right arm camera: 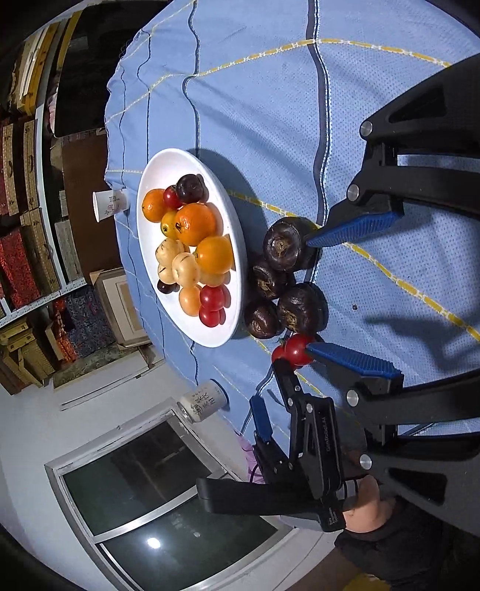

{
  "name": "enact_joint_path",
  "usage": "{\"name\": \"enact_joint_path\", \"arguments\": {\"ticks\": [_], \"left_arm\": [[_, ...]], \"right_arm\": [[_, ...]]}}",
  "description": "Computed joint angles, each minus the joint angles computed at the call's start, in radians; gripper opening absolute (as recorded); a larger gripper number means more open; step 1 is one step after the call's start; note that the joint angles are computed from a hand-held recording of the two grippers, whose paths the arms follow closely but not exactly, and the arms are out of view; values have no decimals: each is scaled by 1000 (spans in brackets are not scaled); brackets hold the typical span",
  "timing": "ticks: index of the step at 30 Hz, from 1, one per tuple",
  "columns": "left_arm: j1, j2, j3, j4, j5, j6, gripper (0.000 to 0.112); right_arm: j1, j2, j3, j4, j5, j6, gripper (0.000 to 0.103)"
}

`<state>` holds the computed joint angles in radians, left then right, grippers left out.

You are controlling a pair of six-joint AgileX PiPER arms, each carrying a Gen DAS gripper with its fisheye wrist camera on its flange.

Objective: Organize fruits
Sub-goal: 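Grasp a red tomato with the left gripper while the right gripper grasps another red tomato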

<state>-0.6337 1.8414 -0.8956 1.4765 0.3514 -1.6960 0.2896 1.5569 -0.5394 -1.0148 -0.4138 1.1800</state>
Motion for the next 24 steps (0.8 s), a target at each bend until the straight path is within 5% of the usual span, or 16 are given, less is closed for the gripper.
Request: {"name": "enact_joint_path", "arguments": {"ticks": [5, 9, 16, 24], "left_arm": [[59, -96, 87, -167, -26, 122, 87], [87, -179, 151, -88, -116, 48, 86], [8, -28, 33, -126, -75, 104, 86], [-20, -131, 150, -42, -34, 20, 77]], "right_arm": [[-5, -1, 2, -3, -13, -6, 55], [-1, 1, 0, -4, -15, -11, 55], [-5, 4, -5, -5, -8, 2, 55], [-2, 1, -1, 5, -14, -15, 55]]}}
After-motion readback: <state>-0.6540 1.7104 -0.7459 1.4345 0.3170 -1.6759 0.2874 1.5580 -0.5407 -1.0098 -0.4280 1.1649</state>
